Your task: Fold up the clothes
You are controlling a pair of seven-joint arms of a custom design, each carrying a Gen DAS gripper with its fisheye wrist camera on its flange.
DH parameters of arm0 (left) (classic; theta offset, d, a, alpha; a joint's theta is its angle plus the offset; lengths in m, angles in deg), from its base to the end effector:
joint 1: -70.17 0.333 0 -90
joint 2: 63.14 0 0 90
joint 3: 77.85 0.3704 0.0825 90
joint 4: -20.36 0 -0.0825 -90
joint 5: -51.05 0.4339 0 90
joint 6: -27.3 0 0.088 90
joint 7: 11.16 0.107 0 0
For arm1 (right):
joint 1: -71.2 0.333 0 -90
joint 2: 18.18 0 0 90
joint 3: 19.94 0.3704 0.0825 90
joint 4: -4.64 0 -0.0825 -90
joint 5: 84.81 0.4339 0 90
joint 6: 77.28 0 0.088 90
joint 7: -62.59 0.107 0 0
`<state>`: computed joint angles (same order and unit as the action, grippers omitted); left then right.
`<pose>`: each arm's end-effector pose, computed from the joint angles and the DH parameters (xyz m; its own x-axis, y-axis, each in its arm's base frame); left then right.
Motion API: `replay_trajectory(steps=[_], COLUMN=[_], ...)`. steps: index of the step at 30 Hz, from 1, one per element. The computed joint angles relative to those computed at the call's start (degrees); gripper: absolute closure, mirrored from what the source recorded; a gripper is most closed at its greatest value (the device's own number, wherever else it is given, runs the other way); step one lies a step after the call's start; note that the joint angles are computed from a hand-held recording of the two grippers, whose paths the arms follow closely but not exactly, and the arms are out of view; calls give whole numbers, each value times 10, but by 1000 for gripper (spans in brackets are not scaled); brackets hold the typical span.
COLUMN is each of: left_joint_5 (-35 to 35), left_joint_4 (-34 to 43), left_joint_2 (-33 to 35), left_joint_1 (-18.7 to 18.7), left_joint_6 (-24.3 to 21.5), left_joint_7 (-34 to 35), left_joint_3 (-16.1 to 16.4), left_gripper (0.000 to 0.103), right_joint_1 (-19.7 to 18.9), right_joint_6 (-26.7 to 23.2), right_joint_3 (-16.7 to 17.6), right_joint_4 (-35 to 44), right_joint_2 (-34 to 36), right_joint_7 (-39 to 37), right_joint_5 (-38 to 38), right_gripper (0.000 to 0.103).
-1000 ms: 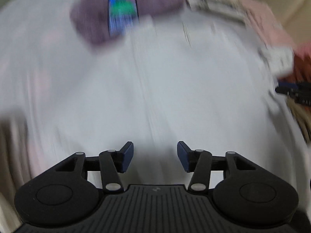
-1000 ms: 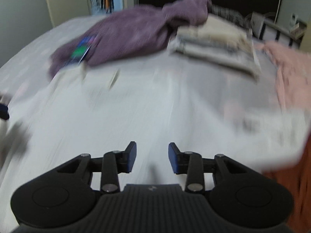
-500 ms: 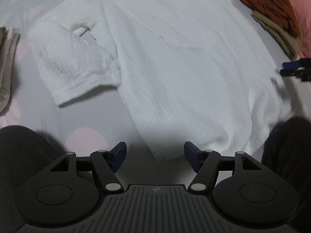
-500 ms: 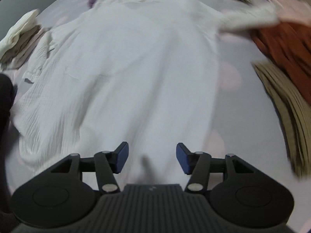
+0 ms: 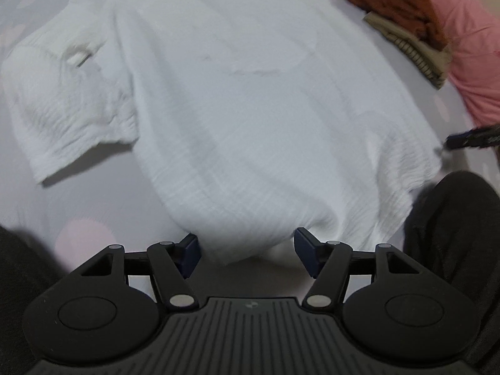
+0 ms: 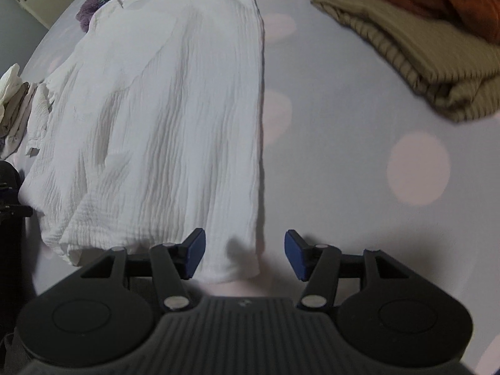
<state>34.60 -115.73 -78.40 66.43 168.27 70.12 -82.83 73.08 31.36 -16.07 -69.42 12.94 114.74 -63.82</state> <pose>0.5103 -0.0800 0.4898 0.1436 -0.9529 0.2672 -0.9332 -0.2202 -0.2838 0.7927 0.0933 0.4783 0.6053 -0.7466 -0.2760 -0.7948 -0.5479 -0.2611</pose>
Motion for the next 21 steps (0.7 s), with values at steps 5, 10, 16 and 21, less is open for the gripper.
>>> replay_trajectory(steps=[5, 10, 16, 21], left_joint_5=[-120, -198, -184, 7], left_joint_4=[-1, 18, 25, 38], left_joint_2=[-2, -28, -67, -36], left_joint_1=[-31, -25, 11, 47], left_joint_6=[19, -52, -80, -96], left_joint_7=[99, 173, 179, 80], left_joint_3=[34, 55, 53, -6], left_gripper=[76, 101, 103, 60], right_joint_1=[-5, -5, -34, -24], right_joint_6=[-5, -3, -45, -30], right_joint_3=[6, 9, 18, 5], right_joint_4=[-16, -19, 37, 31], right_joint_2=[3, -6, 7, 1], right_joint_7=[12, -1, 6, 10], right_joint_5=[23, 33, 93, 67], right_gripper=[67, 94, 96, 96])
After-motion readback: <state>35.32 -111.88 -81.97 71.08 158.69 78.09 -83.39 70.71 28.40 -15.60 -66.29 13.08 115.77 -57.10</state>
